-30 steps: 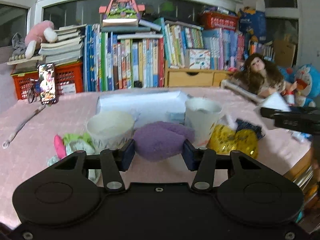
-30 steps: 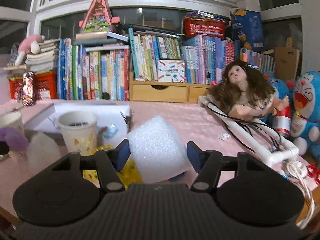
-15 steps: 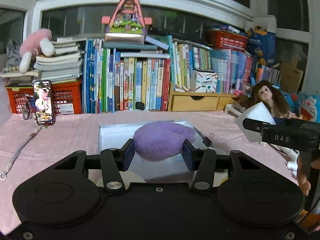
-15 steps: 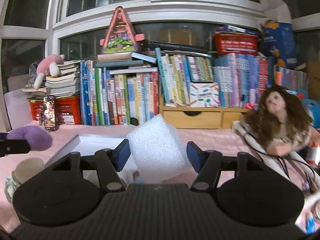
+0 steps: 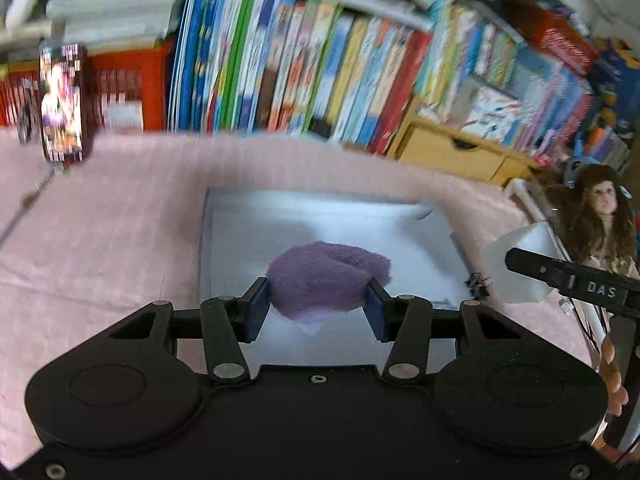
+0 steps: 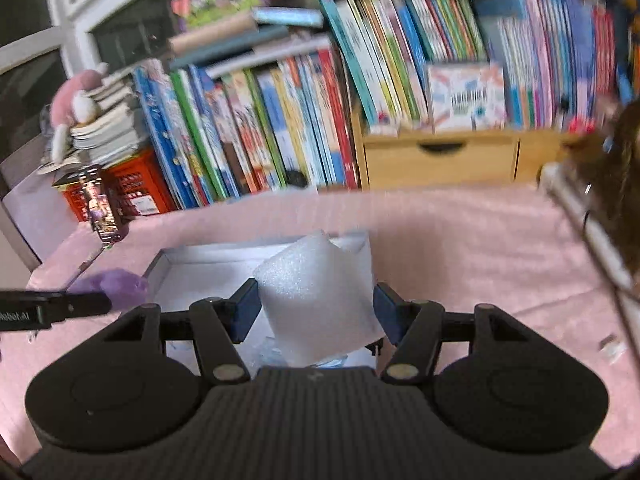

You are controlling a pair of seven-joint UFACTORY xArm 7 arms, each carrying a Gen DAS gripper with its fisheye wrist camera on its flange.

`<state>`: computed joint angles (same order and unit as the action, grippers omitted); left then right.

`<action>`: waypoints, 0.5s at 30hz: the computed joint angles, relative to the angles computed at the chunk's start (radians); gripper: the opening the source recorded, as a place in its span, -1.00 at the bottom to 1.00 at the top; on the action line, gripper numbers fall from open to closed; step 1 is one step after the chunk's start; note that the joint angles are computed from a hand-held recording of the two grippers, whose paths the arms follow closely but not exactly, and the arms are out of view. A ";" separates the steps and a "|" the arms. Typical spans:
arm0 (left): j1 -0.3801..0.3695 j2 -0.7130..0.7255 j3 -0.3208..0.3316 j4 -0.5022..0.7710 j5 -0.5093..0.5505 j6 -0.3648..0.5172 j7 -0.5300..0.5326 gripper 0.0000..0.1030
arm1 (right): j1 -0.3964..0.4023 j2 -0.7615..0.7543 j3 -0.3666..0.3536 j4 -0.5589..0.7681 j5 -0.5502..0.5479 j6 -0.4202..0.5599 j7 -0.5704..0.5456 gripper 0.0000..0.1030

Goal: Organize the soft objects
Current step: 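Carry the purple plush with the left gripper while the right gripper carries the foam block to the tray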

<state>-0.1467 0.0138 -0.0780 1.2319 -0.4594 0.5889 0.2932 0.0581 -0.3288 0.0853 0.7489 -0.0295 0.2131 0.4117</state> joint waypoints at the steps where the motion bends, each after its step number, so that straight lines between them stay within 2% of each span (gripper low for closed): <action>1: 0.002 0.030 0.003 0.028 0.013 0.017 -0.018 -0.08 | 0.014 0.022 -0.014 0.017 0.019 0.011 -0.010 0.26; 8: 0.018 0.164 -0.009 0.138 0.099 0.068 -0.090 -0.08 | 0.043 0.138 -0.034 0.114 0.055 0.077 -0.077 0.26; 15: 0.020 0.242 -0.011 0.216 0.197 0.107 -0.165 -0.08 | 0.029 0.209 -0.005 0.186 -0.043 0.131 -0.045 0.26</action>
